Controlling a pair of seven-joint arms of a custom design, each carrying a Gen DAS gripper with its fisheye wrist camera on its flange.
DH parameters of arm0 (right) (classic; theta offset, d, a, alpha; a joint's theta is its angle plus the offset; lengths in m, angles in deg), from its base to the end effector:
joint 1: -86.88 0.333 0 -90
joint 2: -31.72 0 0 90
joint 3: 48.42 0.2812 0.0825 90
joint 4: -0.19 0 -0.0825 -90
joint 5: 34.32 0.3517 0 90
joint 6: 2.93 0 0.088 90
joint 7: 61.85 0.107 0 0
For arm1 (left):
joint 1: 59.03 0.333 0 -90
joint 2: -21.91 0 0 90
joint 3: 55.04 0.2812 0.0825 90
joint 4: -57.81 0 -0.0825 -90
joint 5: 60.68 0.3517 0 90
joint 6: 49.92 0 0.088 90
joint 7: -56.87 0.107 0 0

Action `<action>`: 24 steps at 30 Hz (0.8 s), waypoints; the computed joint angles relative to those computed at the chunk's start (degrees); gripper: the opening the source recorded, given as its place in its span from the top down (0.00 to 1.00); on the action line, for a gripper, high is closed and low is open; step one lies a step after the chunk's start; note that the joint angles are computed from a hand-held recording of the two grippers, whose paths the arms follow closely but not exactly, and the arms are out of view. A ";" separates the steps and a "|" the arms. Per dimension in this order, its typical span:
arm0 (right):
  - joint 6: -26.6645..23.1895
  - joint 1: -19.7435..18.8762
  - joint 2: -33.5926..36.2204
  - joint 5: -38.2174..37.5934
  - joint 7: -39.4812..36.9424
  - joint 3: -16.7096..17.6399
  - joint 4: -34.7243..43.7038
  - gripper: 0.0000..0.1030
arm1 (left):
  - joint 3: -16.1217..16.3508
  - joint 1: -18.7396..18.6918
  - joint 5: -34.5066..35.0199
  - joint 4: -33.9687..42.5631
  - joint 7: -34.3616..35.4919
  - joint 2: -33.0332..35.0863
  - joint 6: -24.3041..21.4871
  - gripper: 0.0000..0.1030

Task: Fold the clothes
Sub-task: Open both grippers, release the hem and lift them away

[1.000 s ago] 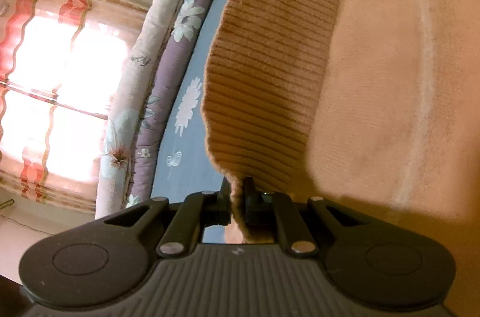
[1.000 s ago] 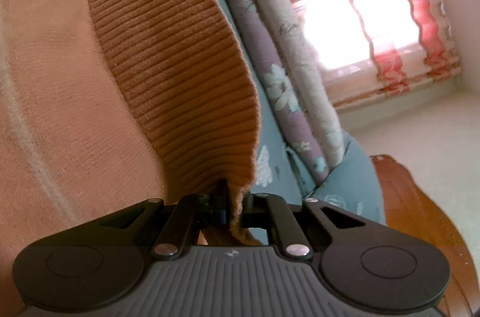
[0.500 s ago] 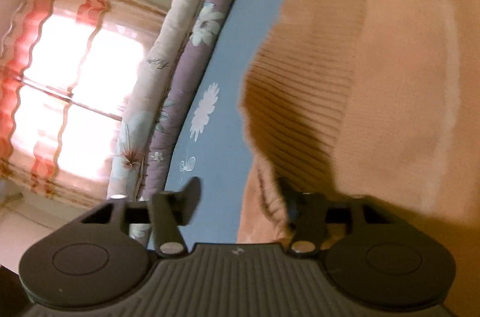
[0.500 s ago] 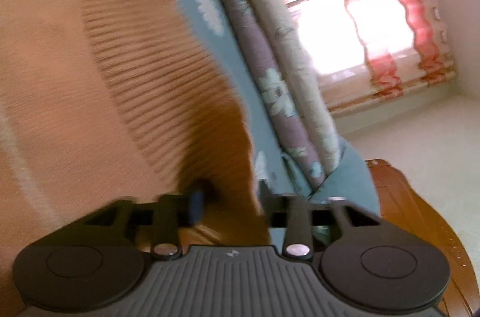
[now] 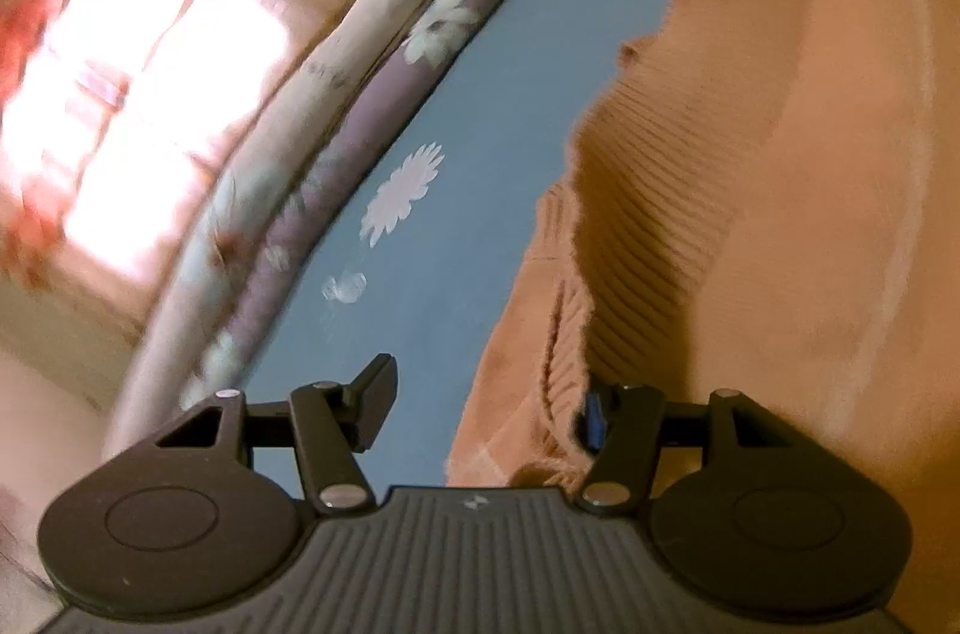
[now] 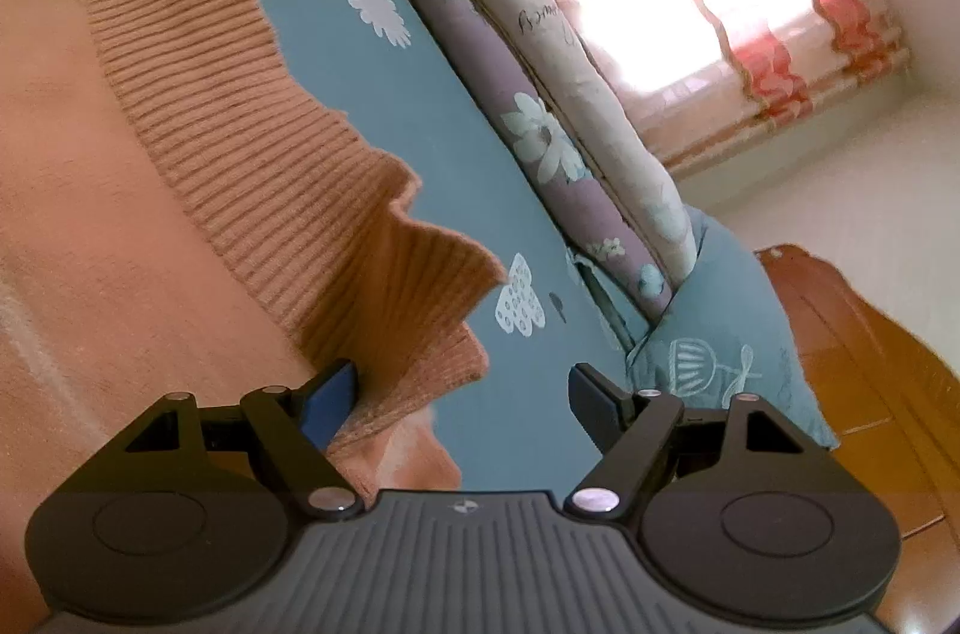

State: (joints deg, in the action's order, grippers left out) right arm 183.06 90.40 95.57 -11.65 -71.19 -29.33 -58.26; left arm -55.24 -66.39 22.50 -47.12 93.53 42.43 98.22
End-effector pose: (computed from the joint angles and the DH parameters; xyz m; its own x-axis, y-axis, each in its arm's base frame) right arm 0.7507 0.1328 0.2970 0.5019 -0.3802 0.7769 0.0540 -0.8827 -0.4668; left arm 0.6155 -0.0998 0.3528 -0.0507 -0.7481 -0.6617 -0.6936 0.5031 -0.5156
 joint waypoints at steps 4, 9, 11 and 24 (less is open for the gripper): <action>-3.33 0.01 -2.54 2.22 2.72 -1.61 -2.05 0.21 | -0.49 3.37 -7.50 -1.64 -1.55 -2.04 7.23 0.41; -11.00 -1.21 -8.41 6.79 6.71 -3.30 -7.85 0.21 | -0.04 7.18 -13.44 -5.62 -2.79 -4.17 21.59 0.39; -10.60 -1.98 -10.10 8.42 6.22 -2.98 -10.33 0.21 | 0.99 6.22 -12.34 -5.99 -5.44 -4.89 20.14 0.39; -5.41 -17.87 -23.73 25.95 -4.59 9.50 -33.04 0.21 | -4.29 4.47 -7.64 -20.81 -5.73 -15.89 17.02 0.36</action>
